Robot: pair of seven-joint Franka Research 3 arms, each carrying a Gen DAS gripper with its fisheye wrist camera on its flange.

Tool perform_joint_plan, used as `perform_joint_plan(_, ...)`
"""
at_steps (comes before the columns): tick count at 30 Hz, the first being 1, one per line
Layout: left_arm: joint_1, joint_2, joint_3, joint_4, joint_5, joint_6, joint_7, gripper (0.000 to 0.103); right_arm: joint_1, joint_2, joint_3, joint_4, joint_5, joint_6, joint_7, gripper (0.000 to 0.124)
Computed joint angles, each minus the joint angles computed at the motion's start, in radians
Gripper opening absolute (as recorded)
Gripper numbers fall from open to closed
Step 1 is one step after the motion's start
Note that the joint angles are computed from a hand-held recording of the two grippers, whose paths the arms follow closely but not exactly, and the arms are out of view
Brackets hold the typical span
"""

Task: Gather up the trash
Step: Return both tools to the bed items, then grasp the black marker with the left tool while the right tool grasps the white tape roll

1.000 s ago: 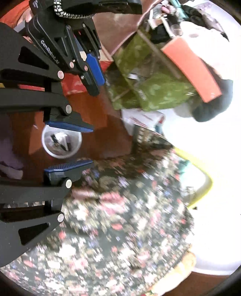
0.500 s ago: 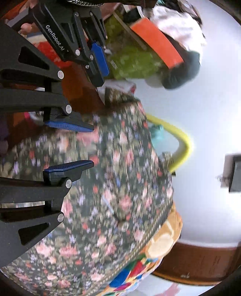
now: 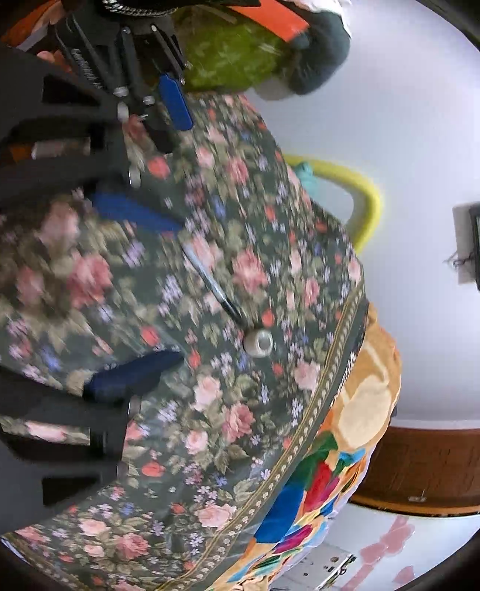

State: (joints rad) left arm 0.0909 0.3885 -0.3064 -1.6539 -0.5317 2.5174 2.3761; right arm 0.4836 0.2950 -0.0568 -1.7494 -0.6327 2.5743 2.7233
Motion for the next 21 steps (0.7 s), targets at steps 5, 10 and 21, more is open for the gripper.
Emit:
perform_joint_plan(5,-0.066,0.148,0.012,0.155,0.123,-0.023,-0.118,0.057,-0.039,0.092,-0.023,0.073,0.048,0.006,-0.08,0.067)
perform_joint_plan(10,-0.096,0.282,-0.007,0.304,0.208,-0.045,-0.204,0.057,-0.064,0.214,-0.056,0.195,0.13,0.02,-0.182,0.067)
perform_joint_plan(21,-0.117,0.431,-0.054,0.485,0.275,-0.096,-0.207,0.047,-0.1,0.444,-0.102,0.451,0.361,0.015,-0.323,0.037)
